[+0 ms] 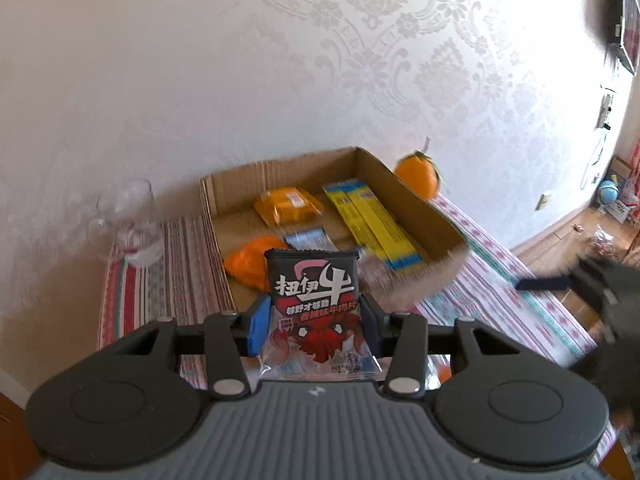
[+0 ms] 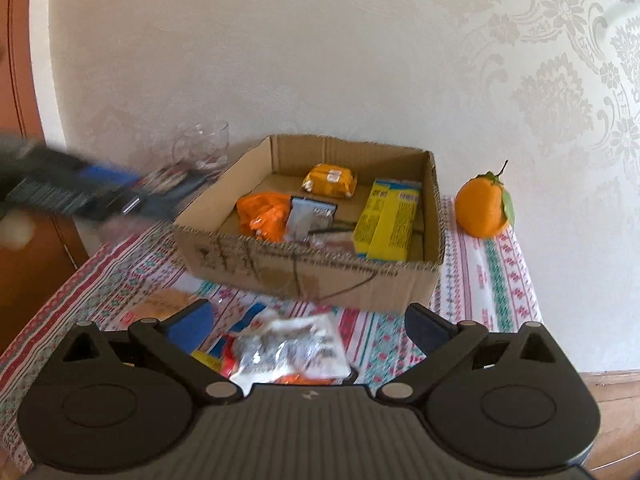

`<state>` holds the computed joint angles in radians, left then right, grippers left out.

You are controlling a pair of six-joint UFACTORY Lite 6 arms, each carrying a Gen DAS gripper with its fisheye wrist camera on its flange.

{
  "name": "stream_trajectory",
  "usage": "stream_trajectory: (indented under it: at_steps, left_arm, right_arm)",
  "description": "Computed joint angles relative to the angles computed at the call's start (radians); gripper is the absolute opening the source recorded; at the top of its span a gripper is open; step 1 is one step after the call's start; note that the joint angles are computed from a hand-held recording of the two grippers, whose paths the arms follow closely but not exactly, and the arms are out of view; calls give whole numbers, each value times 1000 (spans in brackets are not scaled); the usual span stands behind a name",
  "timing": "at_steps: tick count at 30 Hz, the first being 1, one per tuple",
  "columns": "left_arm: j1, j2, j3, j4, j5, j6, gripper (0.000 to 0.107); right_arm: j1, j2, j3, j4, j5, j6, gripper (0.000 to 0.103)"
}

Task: Organize snacks
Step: 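Lower the black snack pack into the box and open the left tool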

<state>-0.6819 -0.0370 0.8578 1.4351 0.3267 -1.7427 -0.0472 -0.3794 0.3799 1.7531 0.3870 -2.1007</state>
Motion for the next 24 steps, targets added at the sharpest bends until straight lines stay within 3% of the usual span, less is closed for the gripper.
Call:
stream_trajectory:
  at_steps: [6, 10, 12, 14, 16, 24]
  left_arm:
    - [123, 275, 317, -75, -39, 178, 46]
    - [195, 499, 601, -325, -18, 441, 46]
    - [214, 589, 707, -363, 1, 491, 51]
    - [211, 657, 784, -362, 61, 500, 81]
    - [209, 686, 804, -293, 95, 432, 91]
    - [204, 549, 606, -110, 56, 240, 91]
  right_arm:
    - [-30, -72, -47, -89, 33, 89, 103]
    - [-74, -67, -44, -99, 59, 81, 103]
    - [-95, -62, -42, -99, 73, 72, 103]
    - [-120, -66, -42, -113, 92, 78, 103]
    - [-142, -67, -42, -123, 109, 78, 103]
    - [-159, -60, -43, -130, 123, 83, 103]
